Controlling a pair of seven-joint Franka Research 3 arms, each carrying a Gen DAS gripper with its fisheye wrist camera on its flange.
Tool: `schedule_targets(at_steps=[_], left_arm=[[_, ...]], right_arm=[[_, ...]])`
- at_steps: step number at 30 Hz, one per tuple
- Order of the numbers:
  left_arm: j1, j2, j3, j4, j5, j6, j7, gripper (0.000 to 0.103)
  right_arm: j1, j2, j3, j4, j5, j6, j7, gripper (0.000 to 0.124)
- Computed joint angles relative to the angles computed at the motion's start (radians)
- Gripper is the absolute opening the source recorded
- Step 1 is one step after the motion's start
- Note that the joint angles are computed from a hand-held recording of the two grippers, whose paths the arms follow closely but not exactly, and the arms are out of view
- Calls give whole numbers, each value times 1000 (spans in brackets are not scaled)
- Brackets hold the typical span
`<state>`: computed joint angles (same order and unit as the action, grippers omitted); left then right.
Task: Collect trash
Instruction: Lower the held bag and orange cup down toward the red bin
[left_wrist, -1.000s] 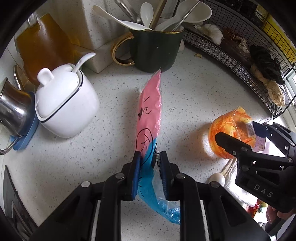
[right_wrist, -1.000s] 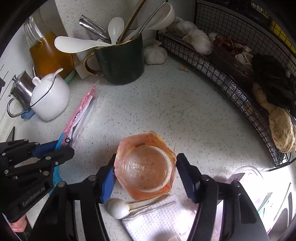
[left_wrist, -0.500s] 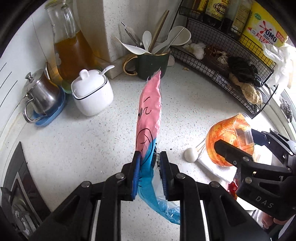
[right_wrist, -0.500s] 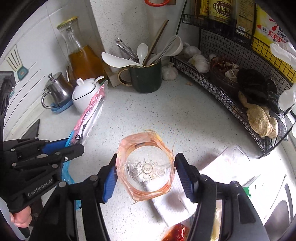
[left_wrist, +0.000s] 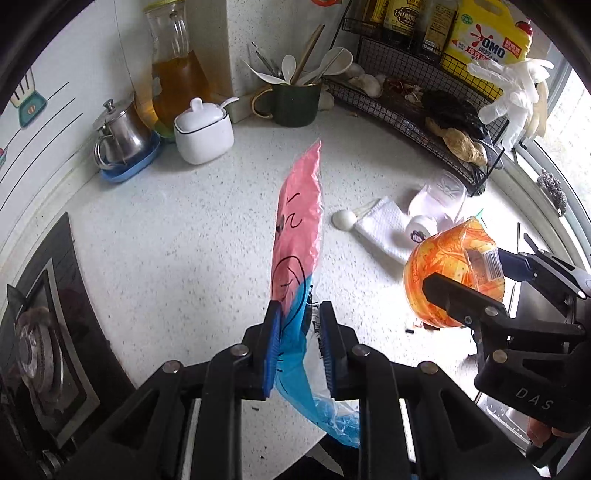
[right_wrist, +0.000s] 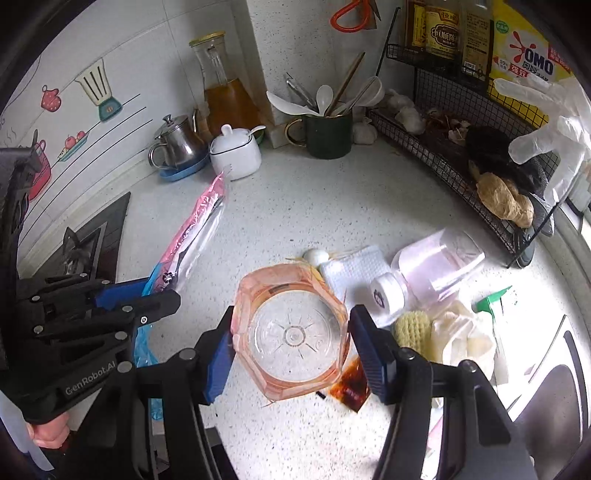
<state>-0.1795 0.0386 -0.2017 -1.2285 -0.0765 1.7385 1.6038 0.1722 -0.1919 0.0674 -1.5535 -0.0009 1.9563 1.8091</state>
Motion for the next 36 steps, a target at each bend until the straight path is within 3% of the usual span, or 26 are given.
schedule_targets(at_steps=[10, 21, 28, 36], left_arm=[[-9, -331, 55, -376, -88, 56, 65, 18], [-59, -674, 139, -705, -125, -6, 81, 18], [-92, -803, 171, -841, -138, -93, 67, 18], [-91, -877, 169, -958, -114, -134, 29, 18]], right_arm=[[14, -208, 64, -208, 1, 7, 80, 57], [52, -418, 149, -393, 36, -34, 152, 57], [84, -502, 171, -498, 88, -62, 166, 57], [111, -547, 175, -598, 141, -67, 156, 57]])
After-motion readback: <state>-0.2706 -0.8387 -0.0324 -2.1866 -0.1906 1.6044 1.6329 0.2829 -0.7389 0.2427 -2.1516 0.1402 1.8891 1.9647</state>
